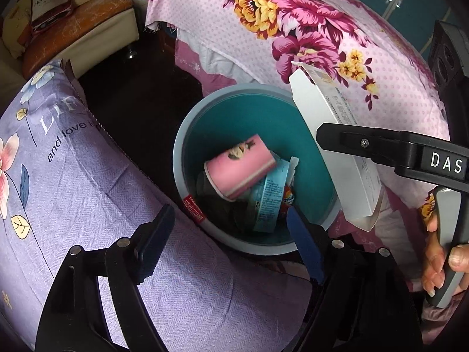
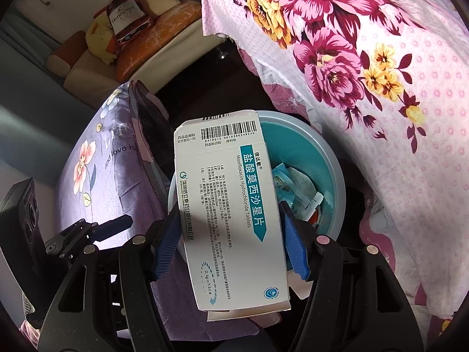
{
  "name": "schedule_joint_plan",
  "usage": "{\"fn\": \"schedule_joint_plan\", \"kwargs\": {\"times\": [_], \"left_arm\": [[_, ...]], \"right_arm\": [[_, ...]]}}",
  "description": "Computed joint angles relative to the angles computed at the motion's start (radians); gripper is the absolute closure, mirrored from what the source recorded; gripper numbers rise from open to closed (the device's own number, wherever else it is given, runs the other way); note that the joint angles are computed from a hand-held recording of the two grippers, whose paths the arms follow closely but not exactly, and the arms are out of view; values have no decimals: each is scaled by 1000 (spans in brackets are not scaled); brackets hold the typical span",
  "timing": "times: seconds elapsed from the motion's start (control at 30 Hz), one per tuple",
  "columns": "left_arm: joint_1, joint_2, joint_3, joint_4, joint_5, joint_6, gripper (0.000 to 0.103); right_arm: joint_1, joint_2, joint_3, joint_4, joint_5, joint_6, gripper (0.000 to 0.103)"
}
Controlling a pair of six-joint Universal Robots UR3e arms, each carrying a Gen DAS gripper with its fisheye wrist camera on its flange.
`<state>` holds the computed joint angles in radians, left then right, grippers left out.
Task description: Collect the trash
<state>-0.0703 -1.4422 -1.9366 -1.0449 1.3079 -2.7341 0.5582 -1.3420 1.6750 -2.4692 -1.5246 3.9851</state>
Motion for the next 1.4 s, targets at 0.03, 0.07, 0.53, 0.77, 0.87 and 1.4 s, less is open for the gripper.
{"fn": "schedule_joint_plan", "kwargs": {"times": [0.03, 0.07, 0.53, 0.77, 0.87, 1.4], "left_arm": [[3, 1, -1, 0, 0, -2, 16], [7, 4, -6, 4, 0, -3, 13], [119, 85, -67, -32, -28, 30, 11], [221, 137, -96, -79, -68, 69, 10], [243, 147, -106, -78, -71, 79, 10], [359, 255, -152, -136, -97, 160, 10]], "right_arm": [[1, 3, -7, 5, -1, -1, 42], [0, 6, -12, 8, -1, -3, 42], [17, 86, -135, 92, -10, -4, 41], [47, 161, -270, 179, -51, -7, 39], [60, 190, -326, 215, -63, -7, 38], [122, 268, -528, 393, -105, 21, 25]]}}
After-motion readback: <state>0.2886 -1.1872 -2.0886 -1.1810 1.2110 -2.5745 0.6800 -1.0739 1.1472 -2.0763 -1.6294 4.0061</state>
